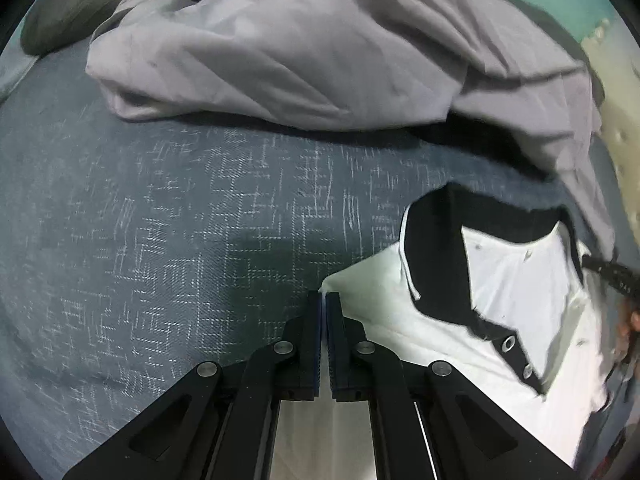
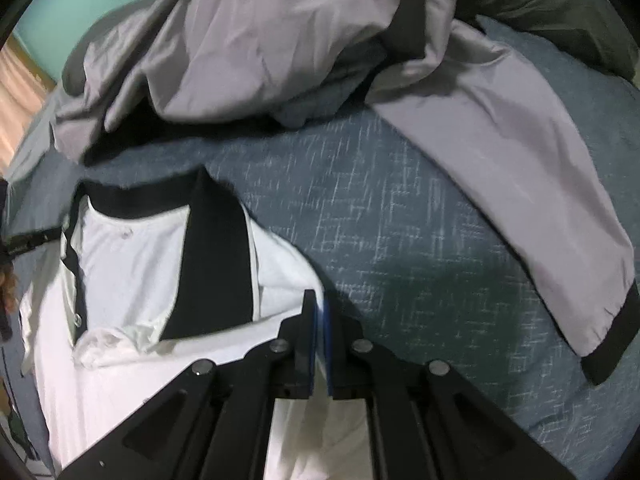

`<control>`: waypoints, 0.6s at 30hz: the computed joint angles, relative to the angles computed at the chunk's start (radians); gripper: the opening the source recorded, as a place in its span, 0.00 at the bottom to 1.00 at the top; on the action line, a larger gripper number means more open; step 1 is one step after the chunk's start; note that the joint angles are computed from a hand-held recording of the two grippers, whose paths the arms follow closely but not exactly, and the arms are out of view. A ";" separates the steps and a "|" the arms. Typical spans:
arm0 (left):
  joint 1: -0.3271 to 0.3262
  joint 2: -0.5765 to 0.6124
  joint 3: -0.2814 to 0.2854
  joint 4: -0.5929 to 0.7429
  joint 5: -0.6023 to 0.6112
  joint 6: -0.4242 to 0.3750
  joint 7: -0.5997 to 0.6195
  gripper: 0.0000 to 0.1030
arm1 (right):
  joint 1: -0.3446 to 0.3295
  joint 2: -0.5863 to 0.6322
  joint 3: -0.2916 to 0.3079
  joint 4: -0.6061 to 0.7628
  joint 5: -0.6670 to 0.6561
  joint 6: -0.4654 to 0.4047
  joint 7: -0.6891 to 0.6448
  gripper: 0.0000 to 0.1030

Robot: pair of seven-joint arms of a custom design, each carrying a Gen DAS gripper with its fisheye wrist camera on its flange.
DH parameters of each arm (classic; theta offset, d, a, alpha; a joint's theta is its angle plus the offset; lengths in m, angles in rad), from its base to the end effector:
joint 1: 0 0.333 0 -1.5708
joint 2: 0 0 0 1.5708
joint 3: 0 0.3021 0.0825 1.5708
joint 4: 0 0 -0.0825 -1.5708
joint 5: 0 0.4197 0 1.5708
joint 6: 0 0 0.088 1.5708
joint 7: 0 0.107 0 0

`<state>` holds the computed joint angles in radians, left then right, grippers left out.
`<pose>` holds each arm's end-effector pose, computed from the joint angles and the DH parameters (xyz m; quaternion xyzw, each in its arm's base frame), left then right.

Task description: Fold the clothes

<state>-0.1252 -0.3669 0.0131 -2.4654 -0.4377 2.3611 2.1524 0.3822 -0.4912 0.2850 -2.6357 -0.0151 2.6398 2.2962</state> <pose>0.4825 -0.0597 0.4251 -0.5310 0.8195 -0.2149 0.0175 0.3611 0.2809 0.4189 -0.6693 0.7011 -0.0940 0.2274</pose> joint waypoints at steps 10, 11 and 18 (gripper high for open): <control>-0.026 -0.062 -0.001 -0.001 -0.042 0.049 -0.039 0.38 | -0.045 0.005 0.034 0.047 -0.038 0.088 0.084 0.31; -0.041 -0.055 -0.004 0.006 -0.047 0.047 -0.039 0.43 | -0.035 0.033 0.031 0.073 -0.040 0.079 0.061 0.31; -0.106 0.011 -0.058 0.034 -0.044 0.072 -0.038 0.44 | -0.008 0.218 0.055 0.236 -0.167 0.010 0.014 0.31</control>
<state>-0.2312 -0.3561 -0.0444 -2.4313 -0.4817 2.4326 2.1146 0.3740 -0.2730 0.3402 -2.3996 -0.1820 2.6499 2.3106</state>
